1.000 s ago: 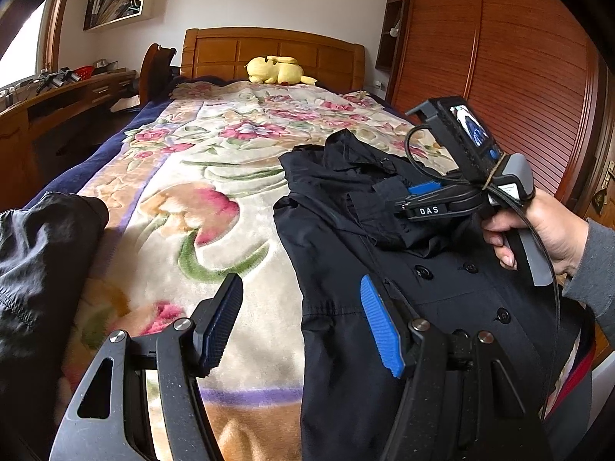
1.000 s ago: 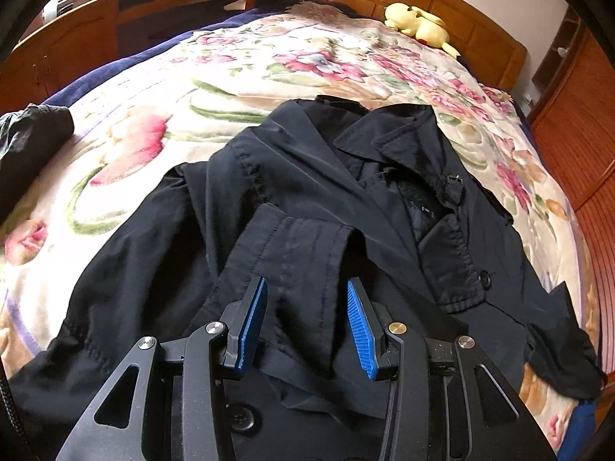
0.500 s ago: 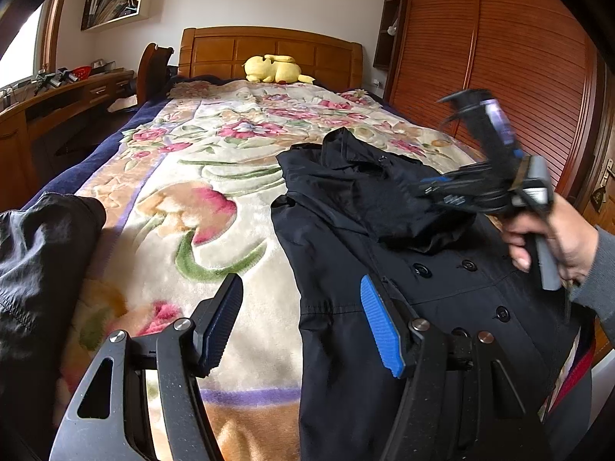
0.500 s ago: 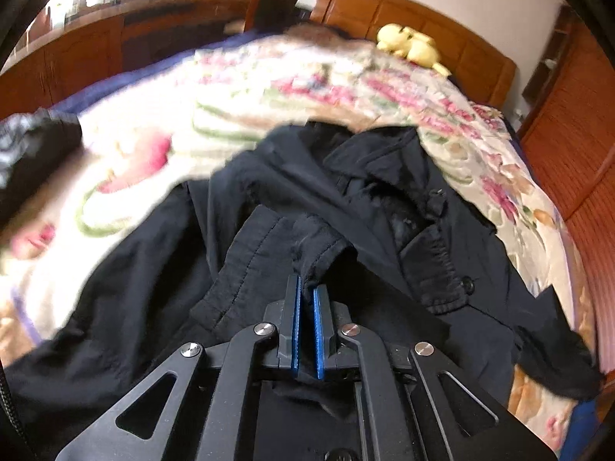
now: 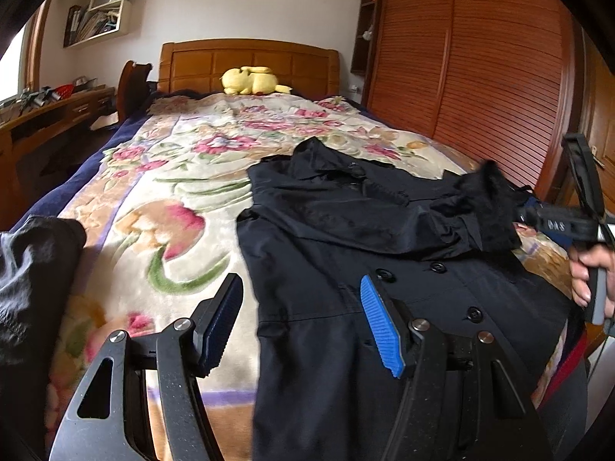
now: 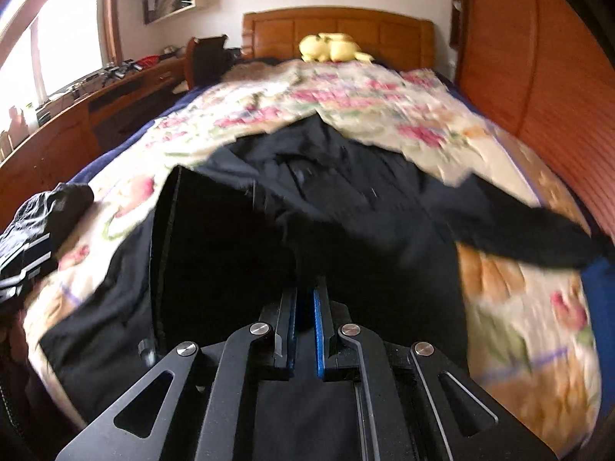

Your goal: Fold large clothes

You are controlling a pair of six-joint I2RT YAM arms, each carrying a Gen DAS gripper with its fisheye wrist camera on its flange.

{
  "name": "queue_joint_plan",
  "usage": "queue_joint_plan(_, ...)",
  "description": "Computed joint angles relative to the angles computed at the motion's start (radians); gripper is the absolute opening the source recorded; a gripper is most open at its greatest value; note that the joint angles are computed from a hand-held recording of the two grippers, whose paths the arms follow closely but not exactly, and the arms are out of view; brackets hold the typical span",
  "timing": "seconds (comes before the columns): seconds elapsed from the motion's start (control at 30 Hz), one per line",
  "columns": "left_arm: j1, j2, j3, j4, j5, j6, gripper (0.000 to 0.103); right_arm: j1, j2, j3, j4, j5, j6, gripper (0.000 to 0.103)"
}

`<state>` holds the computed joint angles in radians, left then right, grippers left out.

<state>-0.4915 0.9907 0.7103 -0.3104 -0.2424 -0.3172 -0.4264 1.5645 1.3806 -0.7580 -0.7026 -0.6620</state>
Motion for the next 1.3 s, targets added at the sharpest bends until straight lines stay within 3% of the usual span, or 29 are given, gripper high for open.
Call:
queue_joint_plan(0.13,-0.045,0.054,0.03,0.008,-0.017,-0.003,0.065,-0.101,0.002,-0.017,-0.094,-0.029,-0.101,0.011)
queue_joint_plan(0.27,-0.077,0.1,0.064,0.007,-0.029,-0.015,0.065,-0.148,-0.029,-0.065,-0.087,-0.008,-0.159,0.014)
queue_joint_plan(0.43,-0.118,0.141,0.111,-0.019,-0.059,-0.027,0.065,-0.179,-0.045,-0.037,-0.095,-0.007,-0.116,0.037)
queue_joint_plan(0.53,-0.141,0.164,0.145,-0.041,-0.078,-0.034,0.065,-0.212,-0.081,-0.047,-0.126,-0.052,-0.124,0.039)
queue_joint_plan(0.7,-0.182,0.185,0.202,-0.079,-0.102,-0.046,0.065,-0.242,-0.153,-0.119,-0.073,-0.113,-0.116,0.049)
queue_joint_plan(0.97,-0.29,0.25,0.321,-0.131,-0.178,-0.063,0.065,-0.268,-0.218,-0.124,-0.156,-0.203,-0.241,0.064)
queue_joint_plan(1.13,-0.319,0.307,0.399,-0.153,-0.19,-0.071,0.065,-0.218,-0.147,-0.12,-0.087,-0.148,-0.197,0.066)
queue_joint_plan(1.3,-0.33,0.346,0.438,-0.153,-0.189,-0.079,0.065,-0.172,0.067,-0.005,-0.11,-0.042,-0.15,0.066)
